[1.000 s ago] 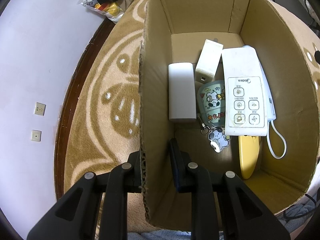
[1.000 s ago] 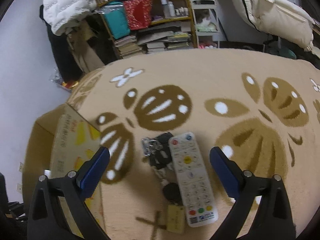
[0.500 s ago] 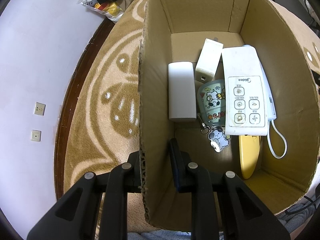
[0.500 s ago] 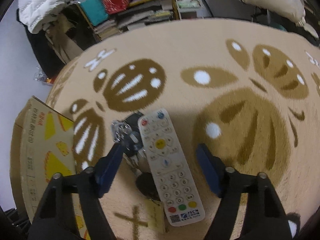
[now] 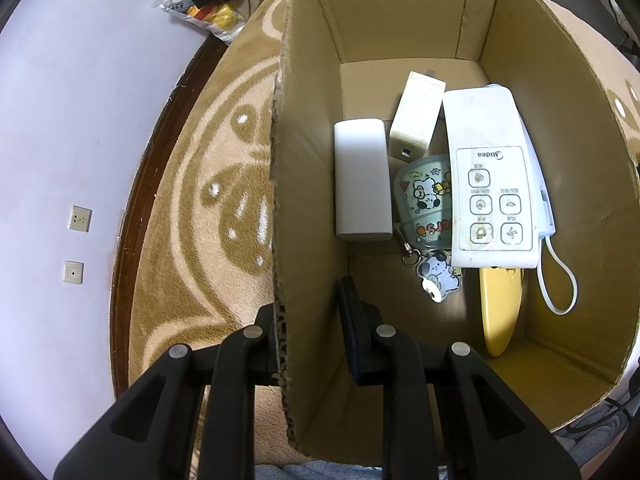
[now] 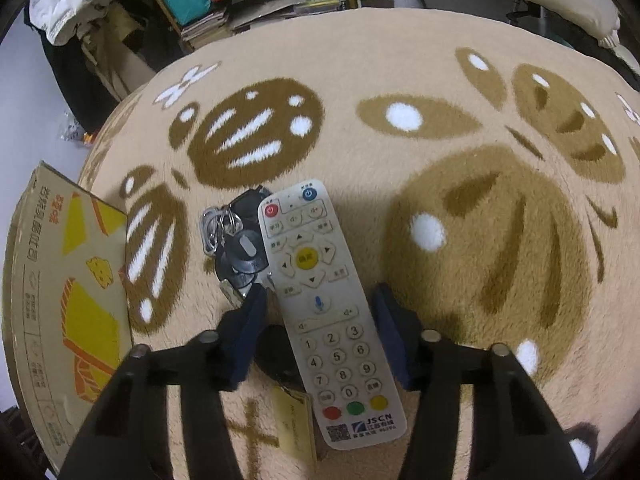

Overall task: Organize rigid objects
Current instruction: 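Grasp the white JSCN TV remote with the right tool, then carry the white JSCN remote into the box with the right tool and release it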

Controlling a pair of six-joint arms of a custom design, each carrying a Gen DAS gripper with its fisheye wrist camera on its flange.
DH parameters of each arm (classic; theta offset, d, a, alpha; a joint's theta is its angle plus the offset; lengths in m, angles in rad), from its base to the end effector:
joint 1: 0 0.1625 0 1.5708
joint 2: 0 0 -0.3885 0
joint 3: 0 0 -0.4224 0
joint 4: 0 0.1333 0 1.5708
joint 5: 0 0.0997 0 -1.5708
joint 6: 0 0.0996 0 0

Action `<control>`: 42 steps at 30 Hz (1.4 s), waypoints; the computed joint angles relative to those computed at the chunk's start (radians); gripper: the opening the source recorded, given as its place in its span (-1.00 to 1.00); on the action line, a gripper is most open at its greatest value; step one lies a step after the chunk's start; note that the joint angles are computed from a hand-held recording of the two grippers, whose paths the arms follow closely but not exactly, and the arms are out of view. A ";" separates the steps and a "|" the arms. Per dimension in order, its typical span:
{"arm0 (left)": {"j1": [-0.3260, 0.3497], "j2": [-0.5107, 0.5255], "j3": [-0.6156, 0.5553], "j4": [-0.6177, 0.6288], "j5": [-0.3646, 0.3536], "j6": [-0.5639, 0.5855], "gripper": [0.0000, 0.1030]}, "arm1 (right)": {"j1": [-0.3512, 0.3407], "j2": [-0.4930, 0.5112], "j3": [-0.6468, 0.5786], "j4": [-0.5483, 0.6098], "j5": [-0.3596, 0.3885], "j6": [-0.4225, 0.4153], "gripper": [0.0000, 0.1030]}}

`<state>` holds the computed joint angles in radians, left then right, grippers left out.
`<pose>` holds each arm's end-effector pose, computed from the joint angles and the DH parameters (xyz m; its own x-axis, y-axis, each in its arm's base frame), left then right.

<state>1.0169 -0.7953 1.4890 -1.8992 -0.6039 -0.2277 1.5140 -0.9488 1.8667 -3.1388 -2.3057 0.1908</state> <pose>-0.1692 -0.6828 0.0814 -0.4307 0.3553 -0.8296 0.4045 0.8977 0.1745 0.0319 -0.6099 0.1442 -0.6961 0.5899 0.4093 0.1805 0.6955 -0.6955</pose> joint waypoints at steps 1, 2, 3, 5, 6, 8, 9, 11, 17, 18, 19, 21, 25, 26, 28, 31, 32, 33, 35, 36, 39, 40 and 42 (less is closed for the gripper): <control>0.000 0.001 0.001 0.000 0.001 0.000 -0.59 | 0.001 0.001 0.000 0.001 -0.005 -0.006 0.08; -0.001 0.003 0.000 -0.001 0.002 0.000 -0.59 | 0.003 0.003 -0.002 0.005 -0.010 -0.009 0.07; -0.002 0.003 0.002 -0.001 0.003 0.000 -0.59 | 0.004 0.005 -0.004 0.013 -0.019 -0.013 0.07; -0.002 0.004 0.004 0.000 0.005 -0.001 -0.59 | 0.015 0.023 -0.019 0.030 -0.056 -0.030 0.07; -0.002 0.003 0.005 0.000 0.006 -0.001 -0.59 | 0.019 0.030 -0.025 0.032 -0.071 -0.037 0.03; -0.002 0.004 0.004 0.000 0.004 -0.002 -0.59 | 0.033 0.056 -0.049 0.049 -0.131 -0.052 -0.09; -0.002 0.004 0.004 0.000 0.003 -0.003 -0.59 | 0.036 0.060 -0.051 0.046 -0.139 -0.058 -0.10; -0.003 0.005 0.005 0.000 0.005 -0.004 -0.59 | 0.039 0.067 -0.052 0.029 -0.147 -0.060 -0.12; -0.006 0.006 0.009 0.002 0.010 -0.005 -0.59 | 0.058 0.078 -0.050 -0.072 -0.140 -0.121 -0.16; -0.007 0.005 0.011 0.002 0.010 -0.006 -0.59 | 0.061 0.072 -0.041 -0.088 -0.136 -0.133 -0.16; -0.007 0.005 0.011 0.002 0.008 -0.008 -0.59 | 0.067 0.073 -0.042 -0.105 -0.131 -0.147 -0.16; -0.007 0.006 0.012 0.001 0.009 -0.008 -0.59 | 0.080 0.080 -0.047 -0.129 -0.137 -0.164 -0.16; -0.007 0.005 0.011 0.002 0.010 -0.007 -0.59 | 0.099 0.073 -0.039 -0.179 -0.096 -0.206 -0.16; -0.007 0.005 0.011 0.002 0.009 -0.007 -0.59 | 0.105 0.075 -0.040 -0.197 -0.090 -0.224 -0.16; -0.007 0.005 0.011 0.002 0.008 -0.008 -0.59 | 0.115 0.084 -0.051 -0.215 -0.084 -0.247 -0.16; -0.007 0.006 0.010 0.004 0.007 -0.011 -0.59 | 0.128 0.080 -0.046 -0.238 -0.058 -0.265 -0.16; -0.008 0.007 0.009 0.004 0.007 -0.011 -0.59 | 0.133 0.080 -0.046 -0.249 -0.049 -0.275 -0.16; -0.008 0.008 0.009 0.005 0.007 -0.011 -0.59 | 0.139 0.076 -0.039 -0.257 -0.045 -0.279 -0.16; -0.007 0.008 0.008 0.005 0.007 -0.011 -0.59 | 0.153 0.070 -0.033 -0.270 -0.017 -0.286 -0.16; -0.007 0.008 0.008 0.005 0.007 -0.011 -0.59 | 0.157 0.070 -0.032 -0.276 -0.009 -0.289 -0.16; -0.008 0.007 0.010 0.001 0.008 -0.007 -0.59 | 0.187 0.087 -0.055 -0.308 0.012 -0.346 -0.16; -0.008 0.007 0.011 -0.001 0.009 -0.004 -0.59 | 0.195 0.092 -0.059 -0.317 0.016 -0.363 -0.16; -0.009 0.008 0.009 0.000 0.010 -0.003 -0.59 | 0.212 0.097 -0.061 -0.331 0.027 -0.386 -0.16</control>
<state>1.0080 -0.7869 1.4979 -1.8989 -0.5943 -0.2312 1.7262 -0.8522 1.8053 -3.4700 -2.2791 -0.1954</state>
